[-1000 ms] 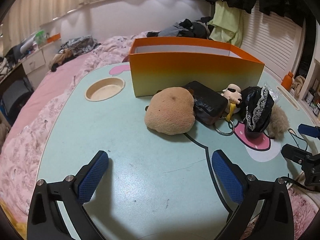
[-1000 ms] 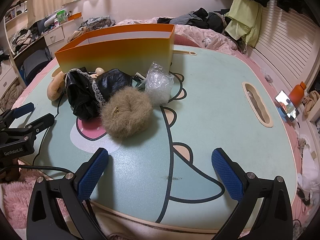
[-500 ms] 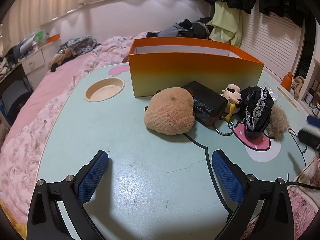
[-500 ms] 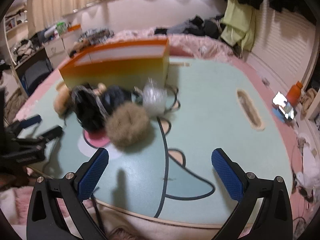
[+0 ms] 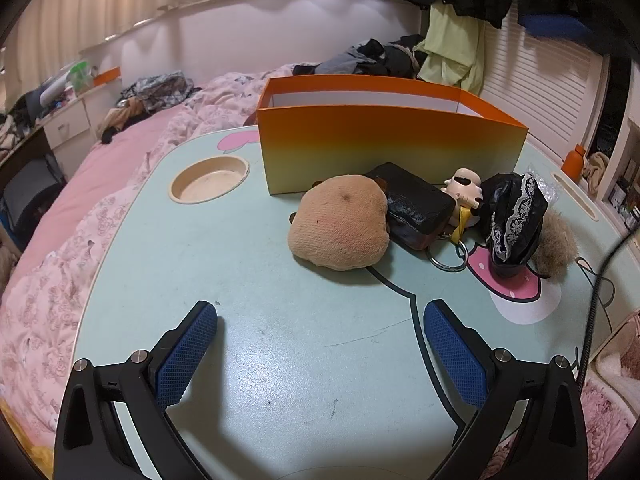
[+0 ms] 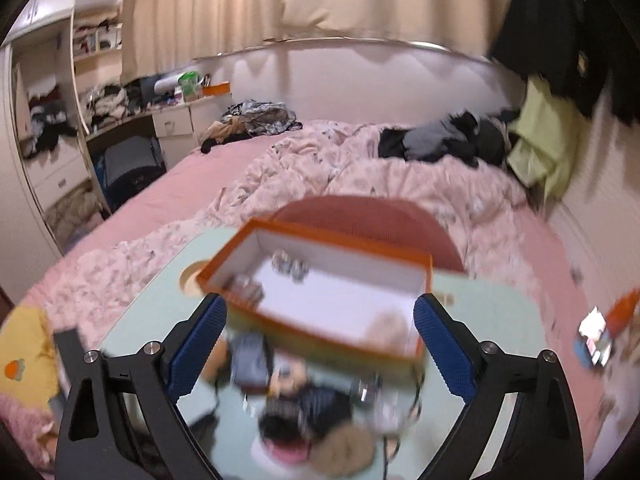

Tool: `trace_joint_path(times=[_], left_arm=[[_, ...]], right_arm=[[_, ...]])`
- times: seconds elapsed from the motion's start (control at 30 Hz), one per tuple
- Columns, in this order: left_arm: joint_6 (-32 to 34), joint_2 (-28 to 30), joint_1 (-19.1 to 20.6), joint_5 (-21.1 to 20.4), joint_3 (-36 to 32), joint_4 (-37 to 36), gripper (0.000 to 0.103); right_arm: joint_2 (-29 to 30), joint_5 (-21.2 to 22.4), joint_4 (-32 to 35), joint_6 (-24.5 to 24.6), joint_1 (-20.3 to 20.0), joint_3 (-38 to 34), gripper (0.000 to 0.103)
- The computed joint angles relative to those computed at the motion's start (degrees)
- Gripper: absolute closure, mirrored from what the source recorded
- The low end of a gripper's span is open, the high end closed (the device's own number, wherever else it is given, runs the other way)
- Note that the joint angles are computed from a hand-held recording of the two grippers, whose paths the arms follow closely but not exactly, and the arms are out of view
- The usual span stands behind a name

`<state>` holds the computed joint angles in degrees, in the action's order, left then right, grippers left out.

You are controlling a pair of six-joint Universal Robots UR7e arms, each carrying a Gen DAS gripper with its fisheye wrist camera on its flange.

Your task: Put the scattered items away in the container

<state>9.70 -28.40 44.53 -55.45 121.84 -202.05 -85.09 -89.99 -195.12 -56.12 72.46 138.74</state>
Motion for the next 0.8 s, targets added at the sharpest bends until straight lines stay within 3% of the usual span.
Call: trace_joint_path(times=[0.13, 0.27, 0.43, 0.8], left_arm=[[0.01, 0.03, 0.01, 0.0, -0.03, -0.02, 0.0], [0.17, 0.07, 0.02, -0.23, -0.21, 0.02, 0.0], [0.26, 0.11, 0.06, -0.37, -0.34, 0.0, 0.0], [0.55, 0.13, 0.28, -0.73, -0.63, 0.12, 0.0]], right_arm=[[7.24, -7.58, 3.39, 0.93, 5.06, -6.7, 0.025], [13.35, -13.14, 9.5, 2.5, 7.3, -13.25, 0.025], [20.6, -20.93, 16.84, 4.26, 9.28, -21.25, 0.034], [29.81, -29.78, 27.3, 9.28, 11.37, -31.17, 0.038]])
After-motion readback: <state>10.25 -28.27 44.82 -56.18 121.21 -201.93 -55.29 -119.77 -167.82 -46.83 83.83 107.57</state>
